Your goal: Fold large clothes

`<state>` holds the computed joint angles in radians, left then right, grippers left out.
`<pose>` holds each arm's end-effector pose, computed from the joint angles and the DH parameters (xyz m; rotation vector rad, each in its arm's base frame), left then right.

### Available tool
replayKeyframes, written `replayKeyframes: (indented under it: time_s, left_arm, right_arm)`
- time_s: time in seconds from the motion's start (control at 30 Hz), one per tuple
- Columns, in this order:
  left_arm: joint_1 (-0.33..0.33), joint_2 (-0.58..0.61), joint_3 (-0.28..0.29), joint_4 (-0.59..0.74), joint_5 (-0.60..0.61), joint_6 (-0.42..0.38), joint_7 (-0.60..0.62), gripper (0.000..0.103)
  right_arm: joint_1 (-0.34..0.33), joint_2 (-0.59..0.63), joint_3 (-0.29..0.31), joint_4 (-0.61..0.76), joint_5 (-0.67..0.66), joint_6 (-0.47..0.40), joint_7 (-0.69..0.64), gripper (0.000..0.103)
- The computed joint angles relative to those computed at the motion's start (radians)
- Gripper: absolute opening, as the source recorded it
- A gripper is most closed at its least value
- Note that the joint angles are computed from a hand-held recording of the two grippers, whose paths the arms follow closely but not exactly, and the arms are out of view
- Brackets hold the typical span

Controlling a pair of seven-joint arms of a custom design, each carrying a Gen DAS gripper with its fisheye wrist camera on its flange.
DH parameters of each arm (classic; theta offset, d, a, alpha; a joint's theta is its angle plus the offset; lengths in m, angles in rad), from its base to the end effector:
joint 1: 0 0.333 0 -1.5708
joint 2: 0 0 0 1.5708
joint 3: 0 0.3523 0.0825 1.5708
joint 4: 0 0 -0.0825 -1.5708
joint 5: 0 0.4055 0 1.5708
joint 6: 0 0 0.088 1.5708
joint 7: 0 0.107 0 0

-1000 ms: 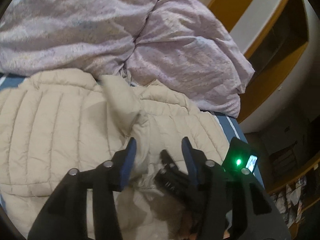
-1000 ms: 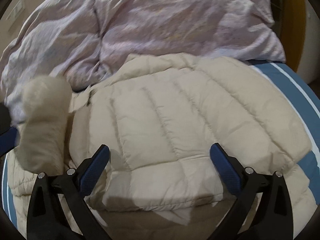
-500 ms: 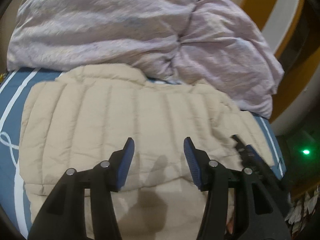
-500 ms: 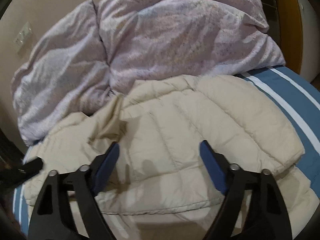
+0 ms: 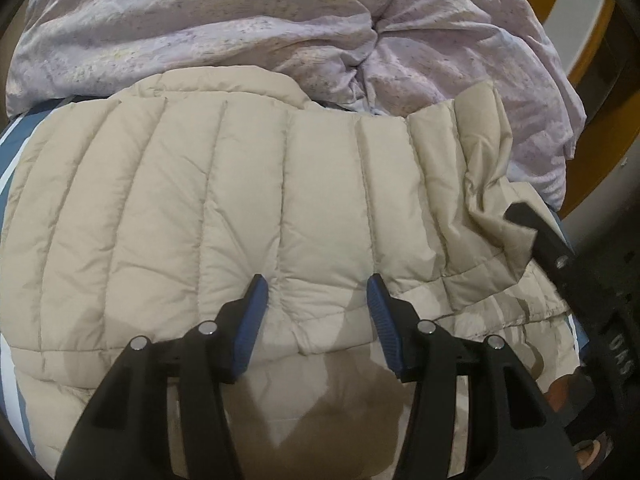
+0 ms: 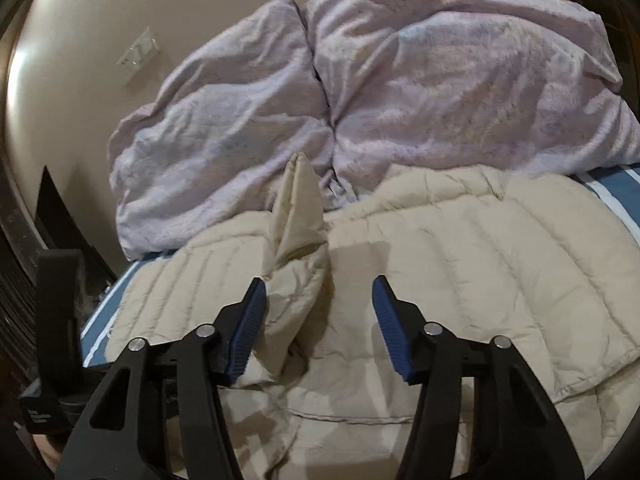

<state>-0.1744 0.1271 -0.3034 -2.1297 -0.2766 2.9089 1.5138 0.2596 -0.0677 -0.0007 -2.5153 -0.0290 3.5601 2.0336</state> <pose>0.5655 -0.2675 0.4484 -1.8343 2.1491 -0.9611 0.4980 0.1356 0.4627 -1.3352 1.5841 -0.5349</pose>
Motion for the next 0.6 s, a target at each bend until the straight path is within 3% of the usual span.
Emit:
replayKeyframes:
  time_s: [0.1, 0.2, 0.3, 0.47, 0.6]
  left_arm:
    - [0.006, 0.001, -0.012, -0.012, -0.029, 0.028, 0.029, 0.052]
    - [0.013, 0.0, -0.025, -0.02, -0.054, 0.047, 0.061, 0.052]
    - [0.017, 0.003, -0.038, -0.021, -0.082, 0.06, 0.096, 0.052]
    - [0.026, 0.01, -0.054, -0.022, -0.114, 0.081, 0.128, 0.054]
    - [0.058, 0.013, -0.095, -0.02, -0.207, 0.09, 0.218, 0.06]
  right_arm:
    - [-0.008, -0.01, 0.036, -0.015, 0.126, 0.039, -0.101, 0.057]
    - [0.003, -0.014, 0.01, -0.028, 0.083, 0.072, -0.048, 0.057]
    - [0.0, -0.016, 0.022, -0.034, 0.098, 0.105, -0.084, 0.057]
    - [0.009, 0.007, 0.026, 0.027, 0.107, -0.08, -0.139, 0.05]
    - [0.046, 0.02, -0.064, 0.048, -0.076, -0.158, 0.042, 0.05]
